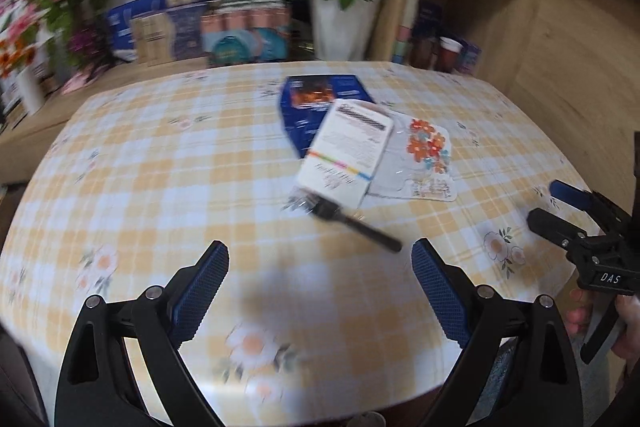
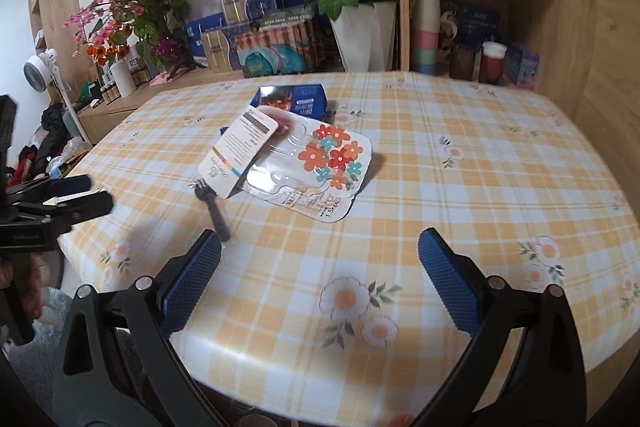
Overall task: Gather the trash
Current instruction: 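Reach for and grasp the white paper candle packet with the left gripper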
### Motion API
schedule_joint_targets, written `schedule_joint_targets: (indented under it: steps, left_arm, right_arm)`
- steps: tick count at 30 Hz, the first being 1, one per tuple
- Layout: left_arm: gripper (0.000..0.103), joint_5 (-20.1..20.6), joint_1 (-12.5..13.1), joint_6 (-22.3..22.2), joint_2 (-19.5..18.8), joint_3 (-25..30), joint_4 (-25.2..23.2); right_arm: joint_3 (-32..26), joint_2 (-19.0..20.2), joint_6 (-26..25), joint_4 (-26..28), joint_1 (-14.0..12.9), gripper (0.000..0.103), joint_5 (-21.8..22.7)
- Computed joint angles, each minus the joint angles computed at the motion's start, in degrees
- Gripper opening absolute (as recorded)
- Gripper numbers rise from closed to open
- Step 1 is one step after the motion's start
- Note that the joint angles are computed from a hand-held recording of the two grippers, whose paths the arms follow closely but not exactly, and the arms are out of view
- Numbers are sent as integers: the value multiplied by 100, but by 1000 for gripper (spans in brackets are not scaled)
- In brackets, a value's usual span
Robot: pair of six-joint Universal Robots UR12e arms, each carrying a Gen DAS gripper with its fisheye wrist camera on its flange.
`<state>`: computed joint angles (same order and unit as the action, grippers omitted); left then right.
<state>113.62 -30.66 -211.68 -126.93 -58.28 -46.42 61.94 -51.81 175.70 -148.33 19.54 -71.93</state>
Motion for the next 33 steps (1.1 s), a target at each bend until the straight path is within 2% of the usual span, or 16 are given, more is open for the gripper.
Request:
schedule_joint_targets:
  steps: [2, 5, 7, 12, 17, 20, 21, 22, 23, 24, 26, 31, 33]
  left_arm:
    - [91, -309, 119, 595, -271, 407, -59]
    - [91, -754, 291, 1260, -667, 1053, -374]
    - [91, -906, 385, 1388, -893, 1420, -633]
    - [91, -1192, 558, 1376, -1212, 1904, -1041]
    - [91, -1336, 621, 1380, -1389, 2166, -1270]
    - [91, -1261, 620, 1366, -1472, 2310, -1465]
    - [88, -1291, 624, 1358, -1468, 2303, -1486]
    - [82, -1470, 652, 1337, -1437, 2262, -1488]
    - [69, -1732, 689, 1312, -1389, 2187, -1431]
    - [68, -1755, 692, 1270, -1362, 2166, -1445]
    - [65, -1403, 642, 1300, -1321, 2122, -1469]
    - [57, -1466, 684, 974, -1017, 1579, -1052]
    - [56, -1420, 692, 839, -899, 1375, -868]
  right_arm:
    - [-247, 143, 30, 215, -15, 97, 75]
    - [-588, 338, 77, 473, -25, 97, 118]
    - [-806, 468, 105, 633, -39, 97, 147]
    - [-1218, 700, 102, 974, -62, 97, 102]
    - [-1590, 891, -274, 1374, -41, 97, -36]
    - [-1931, 1059, -778, 1767, 6, 97, -169]
    - [-2071, 1119, -979, 1978, 25, 97, -222]
    - [-2265, 1205, -1236, 2233, 41, 97, -231]
    - [-2416, 1275, -1460, 2358, 55, 97, -238]
    - [-2467, 1300, -1578, 2382, 62, 97, -245]
    - [-2713, 1418, -2003, 2484, 100, 97, -326]
    - [-3435, 1762, -3147, 2989, 213, 96, -395]
    - [-3585, 1850, -3617, 3026, 276, 93, -523]
